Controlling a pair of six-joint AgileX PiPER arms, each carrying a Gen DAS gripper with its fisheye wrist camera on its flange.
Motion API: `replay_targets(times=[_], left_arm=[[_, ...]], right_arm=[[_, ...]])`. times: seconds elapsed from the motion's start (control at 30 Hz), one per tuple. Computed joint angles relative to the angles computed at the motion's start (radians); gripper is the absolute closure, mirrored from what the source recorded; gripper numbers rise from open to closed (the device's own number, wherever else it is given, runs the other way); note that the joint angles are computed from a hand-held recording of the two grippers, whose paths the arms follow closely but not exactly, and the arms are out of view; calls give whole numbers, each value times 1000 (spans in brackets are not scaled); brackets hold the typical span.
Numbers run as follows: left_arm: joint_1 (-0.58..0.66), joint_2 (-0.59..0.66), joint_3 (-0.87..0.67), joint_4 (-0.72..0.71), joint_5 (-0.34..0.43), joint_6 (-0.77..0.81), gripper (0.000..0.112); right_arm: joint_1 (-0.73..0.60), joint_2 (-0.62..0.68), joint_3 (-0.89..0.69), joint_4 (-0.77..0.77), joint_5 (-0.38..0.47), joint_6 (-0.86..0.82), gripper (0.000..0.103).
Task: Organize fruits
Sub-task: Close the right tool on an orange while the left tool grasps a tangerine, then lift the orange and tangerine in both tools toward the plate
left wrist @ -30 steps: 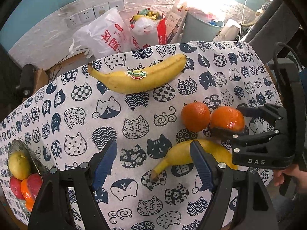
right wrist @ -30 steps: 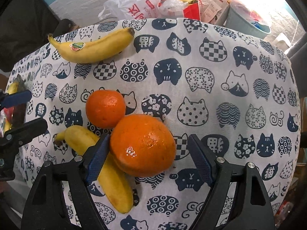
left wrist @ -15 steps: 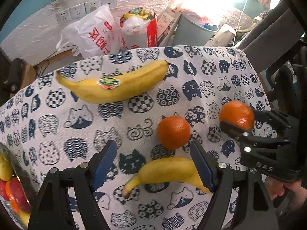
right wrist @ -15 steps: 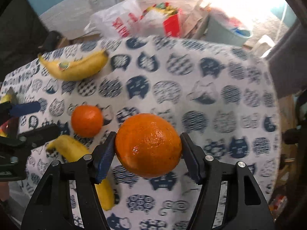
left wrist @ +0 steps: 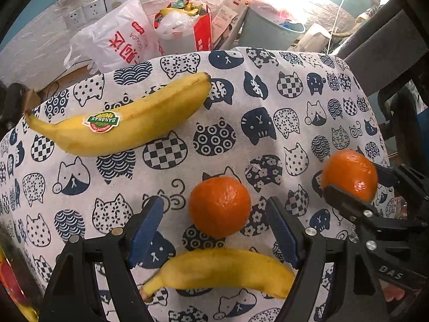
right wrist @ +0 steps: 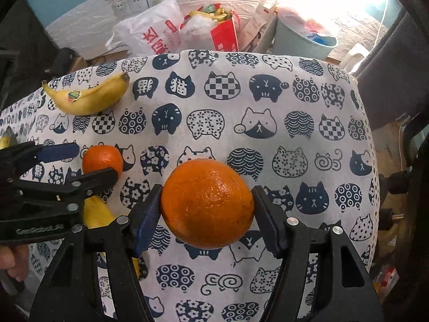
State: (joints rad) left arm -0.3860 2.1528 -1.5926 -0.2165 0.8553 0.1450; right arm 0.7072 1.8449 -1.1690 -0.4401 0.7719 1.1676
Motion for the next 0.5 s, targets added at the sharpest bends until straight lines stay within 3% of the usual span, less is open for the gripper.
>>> replay_targets(times=[0.03,0.1,0.13,0.17,0.5], left_arm=[[1,2,0,-2,-1,4,32],[8,9,-2,-32,4,33,43],[8,13,-7,-36,11,37,56],[7,20,-14,-37,24,44,62],[-6,-63,69,-16,-46,79,63]], right_arm=[[-1,-3,3,-1,-1,3,37],[-1,-13,14,-8,-5,12,37],[1,-16,15,-14,-6,15,37],[1,-17,14,-17,-5,17,37],[14,-30,0,-40,15,37,37]])
